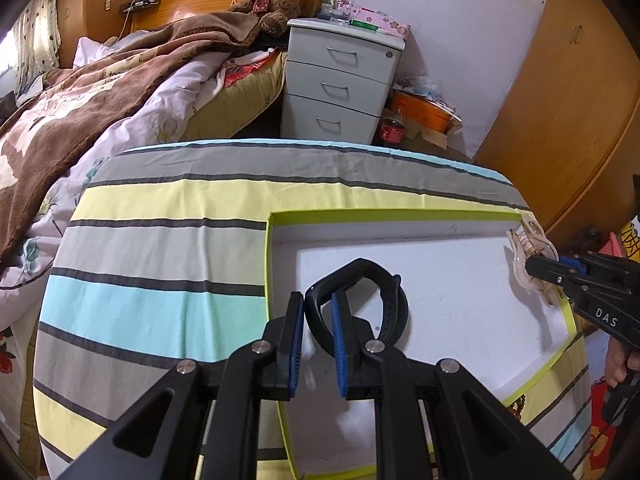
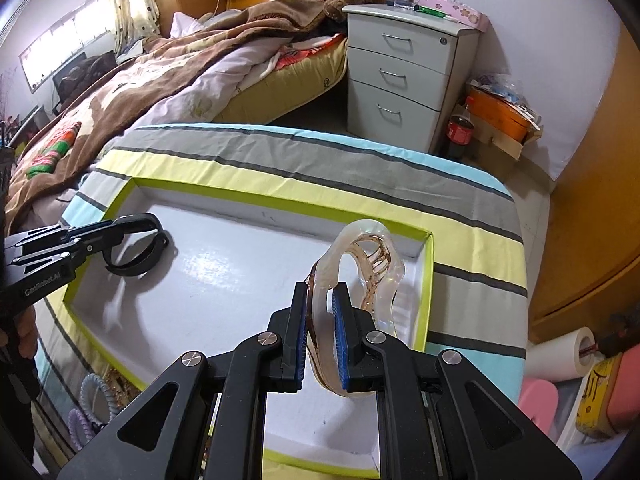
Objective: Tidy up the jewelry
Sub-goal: 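Carry the clip and the watch band with both tools over the green box, then open the right tool to drop the clip while the left tool releases the band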
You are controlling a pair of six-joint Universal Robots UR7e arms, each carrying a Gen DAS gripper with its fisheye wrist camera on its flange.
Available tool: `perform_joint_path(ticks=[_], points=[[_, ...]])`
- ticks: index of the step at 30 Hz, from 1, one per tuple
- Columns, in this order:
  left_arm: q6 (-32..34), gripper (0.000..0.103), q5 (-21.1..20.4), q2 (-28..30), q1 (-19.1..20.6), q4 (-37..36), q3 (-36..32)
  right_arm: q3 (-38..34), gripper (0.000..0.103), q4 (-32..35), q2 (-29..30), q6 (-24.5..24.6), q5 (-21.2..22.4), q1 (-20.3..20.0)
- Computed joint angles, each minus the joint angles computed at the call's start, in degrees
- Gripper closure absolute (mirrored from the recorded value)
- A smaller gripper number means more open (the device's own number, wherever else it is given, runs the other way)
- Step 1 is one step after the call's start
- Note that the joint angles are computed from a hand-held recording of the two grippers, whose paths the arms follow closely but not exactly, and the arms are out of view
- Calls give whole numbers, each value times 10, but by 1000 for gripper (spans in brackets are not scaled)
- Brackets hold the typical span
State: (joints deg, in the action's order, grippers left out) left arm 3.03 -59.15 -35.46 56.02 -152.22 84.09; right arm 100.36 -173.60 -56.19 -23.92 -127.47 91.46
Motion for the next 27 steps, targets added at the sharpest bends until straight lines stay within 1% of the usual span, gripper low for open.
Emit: perform_joint_path(ticks=[4,8,19,24,25,26,27], points=[[-2,88,-2,4,2,8,-4,-4,91,1,5,0,-3,-1],[-2,88,6,9,0,3,-6,-11,91,3,10,-1,-7,-3],[-7,88,1,10,2,6,-11,-21,89,6,19,-6,-13,-3],[-12,83,-13,5,5,6,-8,-19,85,-6,21,-13,-19,-1],[-13,80,-14,4,4,6,-6,-19,84,-7,21,-13,-19,-1],[-13,76,-17,3,4,5,-5,-18,79,-8,21,-12,-19,0],[-13,75,-20,2,3,3,-3,-17,74,-6,19,-9,-16,0]])
